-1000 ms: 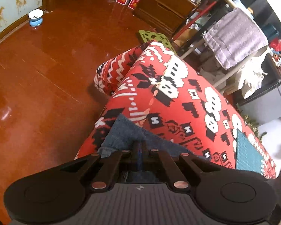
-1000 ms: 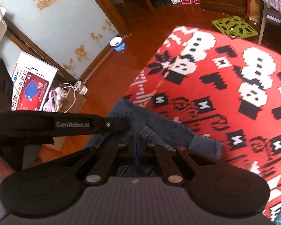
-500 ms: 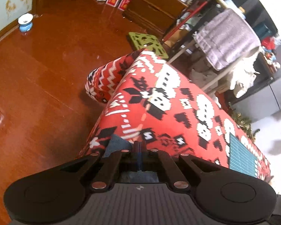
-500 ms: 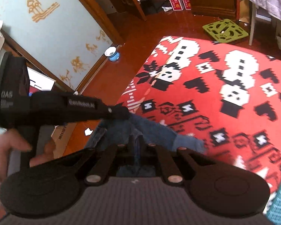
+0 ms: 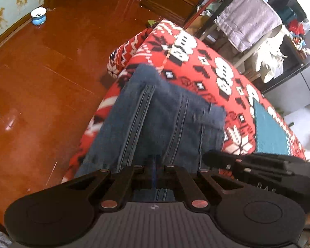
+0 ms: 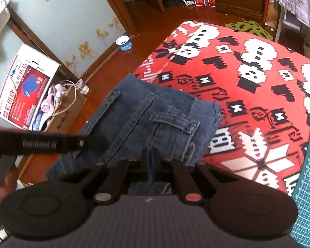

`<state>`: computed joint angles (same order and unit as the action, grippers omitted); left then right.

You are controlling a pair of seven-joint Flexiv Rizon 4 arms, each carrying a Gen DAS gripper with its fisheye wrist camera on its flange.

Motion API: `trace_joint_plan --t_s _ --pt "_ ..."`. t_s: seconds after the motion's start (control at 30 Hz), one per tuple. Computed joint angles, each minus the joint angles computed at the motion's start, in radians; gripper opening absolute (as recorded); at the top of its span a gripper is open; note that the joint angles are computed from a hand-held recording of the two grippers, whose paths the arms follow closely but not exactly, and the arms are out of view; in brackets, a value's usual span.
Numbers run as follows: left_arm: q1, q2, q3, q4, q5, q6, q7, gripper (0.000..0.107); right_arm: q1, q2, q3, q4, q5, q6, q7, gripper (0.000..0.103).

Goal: Fold clothes
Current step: 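Lay the shorts flat on the red cloth with both tools, then open both tools and pull back from the folded shorts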

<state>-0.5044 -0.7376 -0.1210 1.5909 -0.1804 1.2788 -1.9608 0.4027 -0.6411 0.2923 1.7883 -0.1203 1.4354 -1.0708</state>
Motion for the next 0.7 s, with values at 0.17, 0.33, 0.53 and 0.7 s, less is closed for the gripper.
trace_joint_plan --t_s 0.17,0.33,0.53,0.7 --pt "-0.033 0.025 0.041 0.032 0.032 0.018 -0.037 0.001 0.018 0.039 -0.018 0.06 -0.007 -0.006 0.011 0.003" --pt "-0.087 0.063 0.104 0.031 0.108 -0.007 -0.08 0.001 0.068 0.113 -0.073 0.144 -0.037 0.013 0.058 0.008" --pt "-0.149 0.13 0.147 0.069 0.199 -0.013 -0.174 0.005 0.156 0.237 -0.181 0.267 -0.138 0.039 0.177 0.013" --pt "-0.214 0.168 0.193 0.072 0.295 -0.058 -0.298 0.025 0.21 0.313 -0.263 0.351 -0.278 0.05 0.295 0.029"
